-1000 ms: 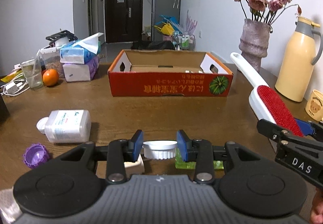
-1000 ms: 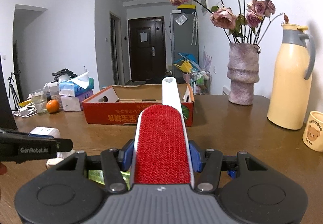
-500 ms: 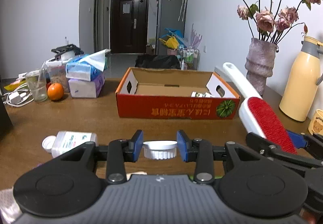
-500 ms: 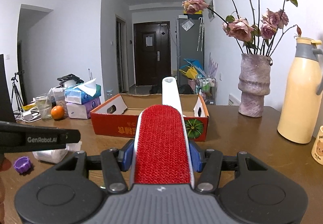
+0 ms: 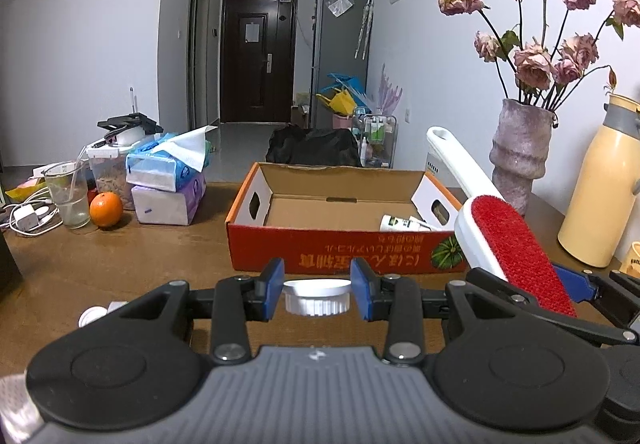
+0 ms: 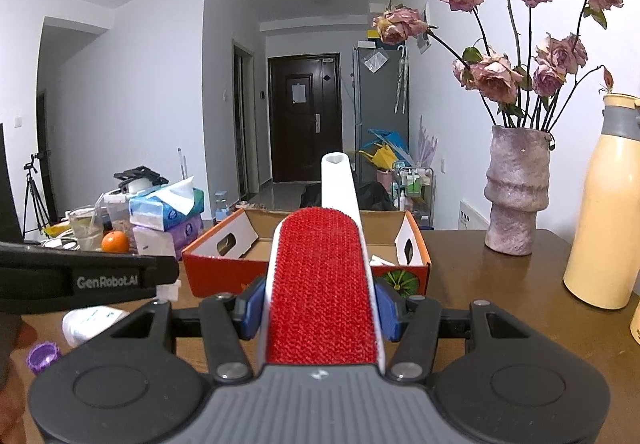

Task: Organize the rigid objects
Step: 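Carry the lint roller in the right tool while the left carries the white cap over the box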

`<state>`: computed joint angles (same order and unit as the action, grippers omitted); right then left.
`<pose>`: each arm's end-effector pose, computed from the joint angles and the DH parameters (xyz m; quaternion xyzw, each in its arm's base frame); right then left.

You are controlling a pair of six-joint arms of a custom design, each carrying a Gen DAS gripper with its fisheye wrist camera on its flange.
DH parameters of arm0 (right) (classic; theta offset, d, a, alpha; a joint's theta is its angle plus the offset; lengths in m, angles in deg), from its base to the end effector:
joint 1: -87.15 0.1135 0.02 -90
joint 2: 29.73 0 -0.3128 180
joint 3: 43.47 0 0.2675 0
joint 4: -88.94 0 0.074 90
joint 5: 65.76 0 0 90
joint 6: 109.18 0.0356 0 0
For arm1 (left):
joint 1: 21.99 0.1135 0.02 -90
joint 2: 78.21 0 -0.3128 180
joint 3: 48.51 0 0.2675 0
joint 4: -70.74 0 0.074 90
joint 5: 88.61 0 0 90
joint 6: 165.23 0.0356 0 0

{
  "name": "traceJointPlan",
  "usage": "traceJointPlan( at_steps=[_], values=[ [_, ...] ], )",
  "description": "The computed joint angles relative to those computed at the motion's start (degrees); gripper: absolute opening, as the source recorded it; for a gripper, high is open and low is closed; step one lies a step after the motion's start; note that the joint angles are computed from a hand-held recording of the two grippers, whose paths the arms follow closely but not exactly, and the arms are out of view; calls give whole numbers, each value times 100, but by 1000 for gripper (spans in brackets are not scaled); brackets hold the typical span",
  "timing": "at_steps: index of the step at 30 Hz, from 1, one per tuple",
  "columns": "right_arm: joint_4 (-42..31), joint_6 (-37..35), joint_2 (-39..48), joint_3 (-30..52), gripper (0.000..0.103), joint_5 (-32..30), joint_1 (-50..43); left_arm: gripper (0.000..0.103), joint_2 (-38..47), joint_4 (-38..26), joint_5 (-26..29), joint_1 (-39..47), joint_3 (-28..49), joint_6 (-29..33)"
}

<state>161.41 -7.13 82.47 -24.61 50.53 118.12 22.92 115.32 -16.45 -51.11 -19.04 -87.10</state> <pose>0.1981 0.1005 0.0983 -0.0045 0.8122 0.0283 0.5827 0.2330 -0.1173 0.1174 0.0464 0.8453 -0.0566 0.5293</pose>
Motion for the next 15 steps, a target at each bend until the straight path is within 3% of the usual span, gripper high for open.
traceJointPlan(
  at_steps=[15],
  values=[
    [-849,-13,-251,840,55,-493,-640,38,230,-282,78,259,779,59]
  ],
)
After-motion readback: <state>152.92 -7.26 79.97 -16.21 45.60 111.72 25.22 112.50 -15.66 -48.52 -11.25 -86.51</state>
